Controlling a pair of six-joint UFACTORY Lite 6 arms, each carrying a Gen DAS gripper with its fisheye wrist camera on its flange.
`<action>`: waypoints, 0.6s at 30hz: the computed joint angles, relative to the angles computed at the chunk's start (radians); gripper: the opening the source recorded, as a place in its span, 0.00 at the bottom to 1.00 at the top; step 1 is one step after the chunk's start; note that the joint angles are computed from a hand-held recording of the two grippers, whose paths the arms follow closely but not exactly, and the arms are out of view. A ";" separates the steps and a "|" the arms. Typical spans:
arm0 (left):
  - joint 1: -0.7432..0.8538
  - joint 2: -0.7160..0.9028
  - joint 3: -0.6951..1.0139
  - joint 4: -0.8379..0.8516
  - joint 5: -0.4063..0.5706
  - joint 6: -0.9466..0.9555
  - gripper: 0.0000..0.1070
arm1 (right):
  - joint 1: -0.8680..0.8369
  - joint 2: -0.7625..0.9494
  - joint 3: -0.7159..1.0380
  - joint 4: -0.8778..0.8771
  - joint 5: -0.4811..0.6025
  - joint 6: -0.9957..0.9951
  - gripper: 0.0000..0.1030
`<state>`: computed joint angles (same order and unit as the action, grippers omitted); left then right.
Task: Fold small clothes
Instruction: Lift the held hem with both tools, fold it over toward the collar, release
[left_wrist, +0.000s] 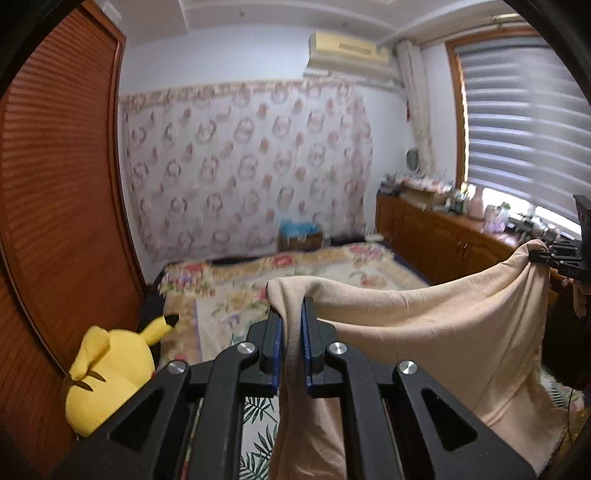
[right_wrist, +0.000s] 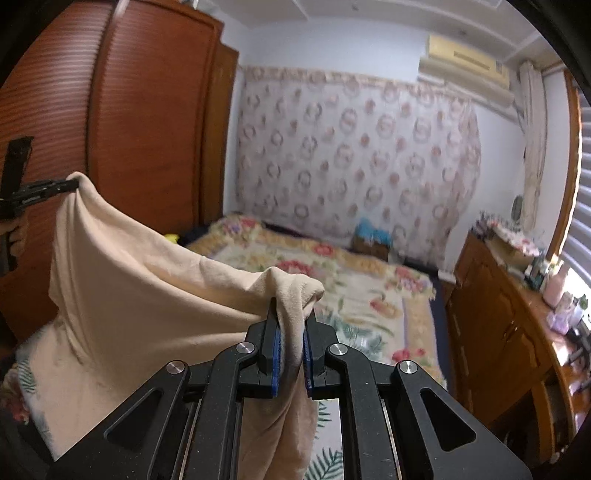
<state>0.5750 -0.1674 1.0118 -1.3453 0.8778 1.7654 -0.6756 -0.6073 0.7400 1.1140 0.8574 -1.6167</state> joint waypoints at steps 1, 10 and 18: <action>-0.046 0.041 0.011 -0.008 -0.053 0.004 0.06 | 0.070 0.076 0.004 0.015 -0.095 -0.020 0.07; -0.282 0.435 0.192 -0.074 -0.325 0.045 0.06 | 0.275 0.696 0.217 0.275 -0.417 -0.284 0.07; -0.361 0.705 0.379 0.004 -0.424 -0.051 0.06 | 0.328 1.066 0.438 0.308 -0.508 -0.319 0.07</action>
<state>0.2140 0.5381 1.3904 -1.3410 0.4537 1.7140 -0.3481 0.4587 1.1780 1.4224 0.3495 -1.9362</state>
